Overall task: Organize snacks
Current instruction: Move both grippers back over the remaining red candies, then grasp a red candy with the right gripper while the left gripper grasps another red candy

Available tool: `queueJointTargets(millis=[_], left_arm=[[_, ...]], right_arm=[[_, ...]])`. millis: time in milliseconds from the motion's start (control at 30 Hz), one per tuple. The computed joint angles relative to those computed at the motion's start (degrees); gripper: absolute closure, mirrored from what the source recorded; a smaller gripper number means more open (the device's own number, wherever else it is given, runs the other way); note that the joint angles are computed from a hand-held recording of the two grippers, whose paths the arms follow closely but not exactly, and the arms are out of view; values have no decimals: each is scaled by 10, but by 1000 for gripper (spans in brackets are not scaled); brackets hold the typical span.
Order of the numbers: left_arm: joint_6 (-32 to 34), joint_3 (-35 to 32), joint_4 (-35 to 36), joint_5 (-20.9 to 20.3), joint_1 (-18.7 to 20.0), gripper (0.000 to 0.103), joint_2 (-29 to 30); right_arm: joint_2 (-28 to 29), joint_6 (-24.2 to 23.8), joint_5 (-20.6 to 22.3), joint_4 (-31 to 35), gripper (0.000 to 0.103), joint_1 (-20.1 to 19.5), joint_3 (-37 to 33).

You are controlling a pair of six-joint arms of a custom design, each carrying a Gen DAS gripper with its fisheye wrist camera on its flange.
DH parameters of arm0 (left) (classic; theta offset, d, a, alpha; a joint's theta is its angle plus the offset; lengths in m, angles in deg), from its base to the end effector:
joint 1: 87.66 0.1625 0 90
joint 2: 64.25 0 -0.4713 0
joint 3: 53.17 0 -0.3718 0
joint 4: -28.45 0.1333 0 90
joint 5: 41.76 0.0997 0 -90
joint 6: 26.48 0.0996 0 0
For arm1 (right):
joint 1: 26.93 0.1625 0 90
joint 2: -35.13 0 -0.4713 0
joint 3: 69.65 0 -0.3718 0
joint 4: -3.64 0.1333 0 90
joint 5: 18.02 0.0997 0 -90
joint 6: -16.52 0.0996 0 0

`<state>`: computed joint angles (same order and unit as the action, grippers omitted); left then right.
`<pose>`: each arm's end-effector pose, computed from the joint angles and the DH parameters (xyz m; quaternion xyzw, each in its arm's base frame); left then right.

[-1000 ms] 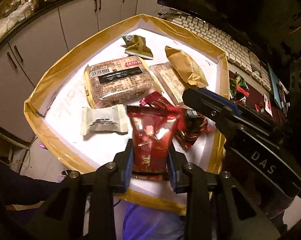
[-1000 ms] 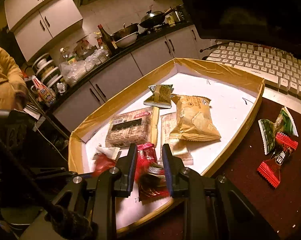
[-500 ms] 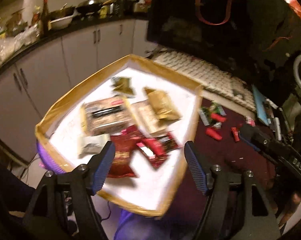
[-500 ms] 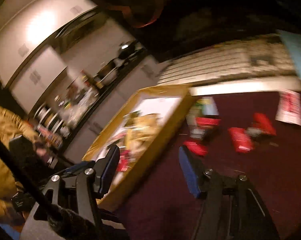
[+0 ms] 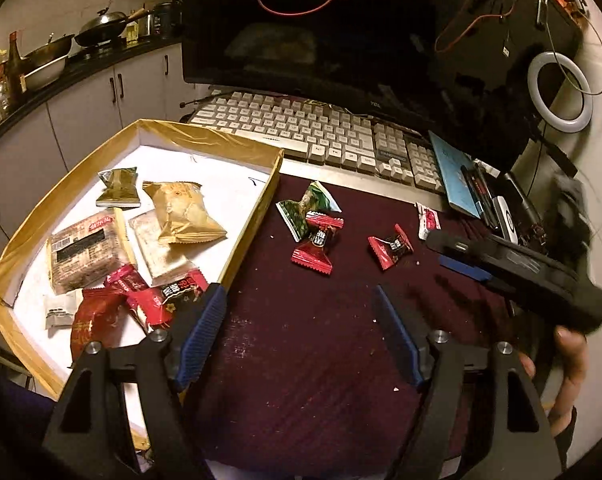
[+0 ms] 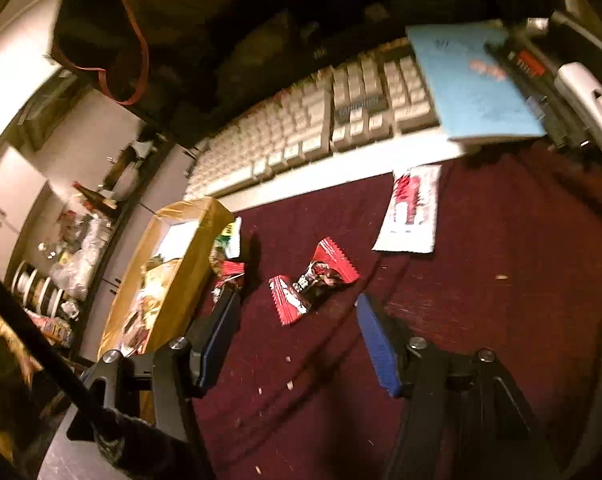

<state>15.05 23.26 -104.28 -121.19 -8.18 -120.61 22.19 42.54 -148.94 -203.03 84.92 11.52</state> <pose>0.0139 -0.7553 0.3753 0.4121 0.8853 -0.1644 0.1393 0.3310 -0.6426 -0.0526 -0.1744 -0.8487 0.4806 0.1354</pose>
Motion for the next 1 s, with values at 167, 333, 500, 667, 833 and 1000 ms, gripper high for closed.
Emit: queueJointTargets(millis=[167,333,500,667,833,1000], left_arm=[[-3,-3,6,-2,6,27,-3],[-7,-11,11,-3,10,27,1],[-7,-16,16,-4,11,27,5],[-1,-22,14,-4,7,27,13],[8,-43,38,-3,-5,33,40],[30,-50,23,57,-27,52,83]], right_arm=[[17,63,-14,83,57,-7,-56],[34,89,-71,130,71,-2,-102],[54,55,-119,177,83,9,-141],[53,-17,-78,37,83,18,-81],[58,-80,-80,-64,83,24,-56],[57,-62,-64,-58,83,16,-51]])
